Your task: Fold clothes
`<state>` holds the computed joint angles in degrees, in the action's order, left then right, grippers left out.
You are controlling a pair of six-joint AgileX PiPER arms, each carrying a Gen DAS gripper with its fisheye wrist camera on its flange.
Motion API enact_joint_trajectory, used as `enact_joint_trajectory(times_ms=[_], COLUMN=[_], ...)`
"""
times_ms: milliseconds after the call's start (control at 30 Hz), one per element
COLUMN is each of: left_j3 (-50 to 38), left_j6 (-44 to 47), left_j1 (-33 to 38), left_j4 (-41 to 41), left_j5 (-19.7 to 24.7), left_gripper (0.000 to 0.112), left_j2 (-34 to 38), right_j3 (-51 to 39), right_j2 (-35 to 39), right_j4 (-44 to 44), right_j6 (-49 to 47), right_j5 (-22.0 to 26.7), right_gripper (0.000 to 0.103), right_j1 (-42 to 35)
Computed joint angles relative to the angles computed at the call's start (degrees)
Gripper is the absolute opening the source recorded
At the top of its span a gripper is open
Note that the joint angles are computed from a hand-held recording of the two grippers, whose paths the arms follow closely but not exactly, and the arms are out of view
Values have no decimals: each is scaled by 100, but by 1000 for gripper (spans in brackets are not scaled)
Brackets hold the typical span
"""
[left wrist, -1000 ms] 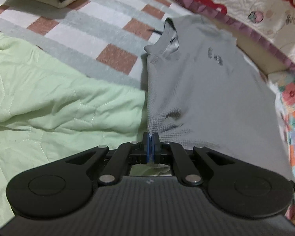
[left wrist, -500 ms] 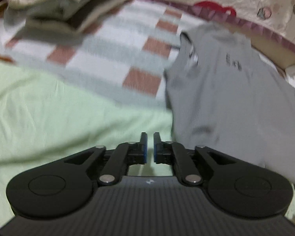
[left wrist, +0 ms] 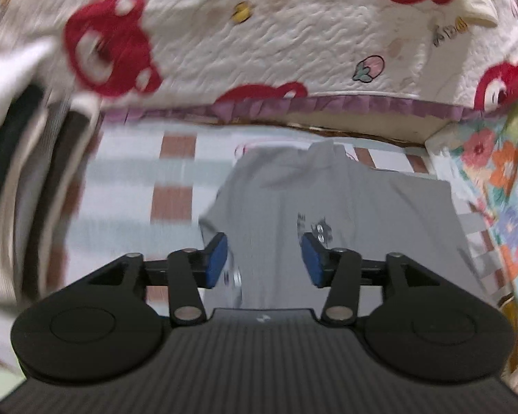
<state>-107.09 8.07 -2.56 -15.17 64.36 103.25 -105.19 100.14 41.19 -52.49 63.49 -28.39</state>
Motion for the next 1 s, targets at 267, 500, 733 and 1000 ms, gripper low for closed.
enact_joint_trajectory(times_ms=[267, 500, 733, 1000], left_j3=[-465, 1460, 781, -2237], left_j6=[-748, -493, -1776, -2523], left_j1=[-487, -585, -597, -676], left_j4=[60, 306, 1785, 1305], left_j5=[-1327, -3791, -3307, -2723], left_gripper=[52, 62, 62, 63], left_j2=[1336, 1231, 2049, 3938], right_j3=[828, 2021, 174, -17], right_j2=[672, 1702, 3530, 3803], right_j4=[148, 1850, -530, 779], right_j6=[1100, -1062, 1595, -227], right_j5=[-2426, -4099, -4047, -3807], right_gripper=[65, 65, 61, 61], right_j1=[663, 568, 427, 126])
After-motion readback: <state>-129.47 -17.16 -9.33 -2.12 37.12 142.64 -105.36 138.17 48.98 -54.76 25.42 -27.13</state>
